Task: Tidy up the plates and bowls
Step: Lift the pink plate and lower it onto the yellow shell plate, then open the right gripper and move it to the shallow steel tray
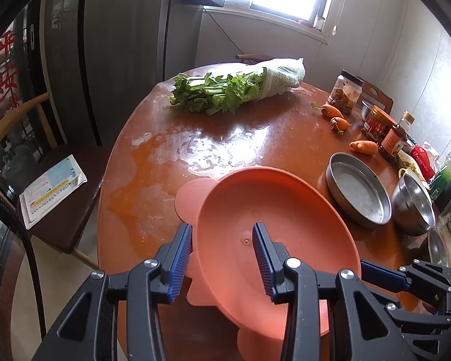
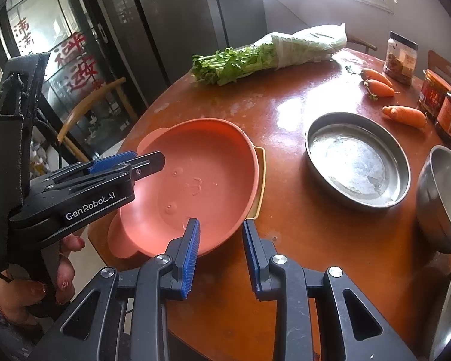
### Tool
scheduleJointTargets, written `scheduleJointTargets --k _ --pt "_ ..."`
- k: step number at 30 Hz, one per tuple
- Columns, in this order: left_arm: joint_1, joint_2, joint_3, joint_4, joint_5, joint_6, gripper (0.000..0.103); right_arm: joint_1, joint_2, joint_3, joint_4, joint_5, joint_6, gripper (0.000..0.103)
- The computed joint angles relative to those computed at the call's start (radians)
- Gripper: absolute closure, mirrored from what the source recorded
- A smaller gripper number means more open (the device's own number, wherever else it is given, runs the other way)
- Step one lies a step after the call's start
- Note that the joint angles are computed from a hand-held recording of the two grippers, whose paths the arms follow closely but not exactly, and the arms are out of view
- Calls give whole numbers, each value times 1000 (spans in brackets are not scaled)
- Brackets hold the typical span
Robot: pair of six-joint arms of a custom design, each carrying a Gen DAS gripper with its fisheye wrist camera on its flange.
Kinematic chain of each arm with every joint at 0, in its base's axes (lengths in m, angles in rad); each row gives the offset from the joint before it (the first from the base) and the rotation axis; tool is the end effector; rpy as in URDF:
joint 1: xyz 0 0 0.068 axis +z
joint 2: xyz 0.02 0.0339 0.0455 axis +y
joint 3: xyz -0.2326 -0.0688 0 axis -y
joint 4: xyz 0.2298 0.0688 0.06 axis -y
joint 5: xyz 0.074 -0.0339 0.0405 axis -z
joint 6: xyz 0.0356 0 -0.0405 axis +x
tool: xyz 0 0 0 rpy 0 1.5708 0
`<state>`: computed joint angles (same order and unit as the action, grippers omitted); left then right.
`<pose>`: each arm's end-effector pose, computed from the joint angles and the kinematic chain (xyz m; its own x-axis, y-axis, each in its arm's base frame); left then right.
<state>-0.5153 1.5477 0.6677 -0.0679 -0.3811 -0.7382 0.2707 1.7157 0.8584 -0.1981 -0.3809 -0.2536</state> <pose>0.2412 -0.1214 0.1202 -0.7035 -0.3195 -0.6348 -0.2769 0.9459 -0.1691 0.2876 0.0935 0.1160 -0.7050 -0.4374 -0.5583 -0.6216 0.7601 0.1895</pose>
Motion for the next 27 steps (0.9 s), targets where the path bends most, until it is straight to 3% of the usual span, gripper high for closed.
scheduleJointTargets --k 19,23,27 --pt "-1 -34 6 -8 -7 5 58 -36 -11 21 -12 -31 -27 68" --pt "-10 -49 5 -15 -28 -3 48 -71 1 58 -15 -27 -35 67" --pt "-10 -58 1 -11 -33 -6 46 -108 67 135 -20 13 -49 64"
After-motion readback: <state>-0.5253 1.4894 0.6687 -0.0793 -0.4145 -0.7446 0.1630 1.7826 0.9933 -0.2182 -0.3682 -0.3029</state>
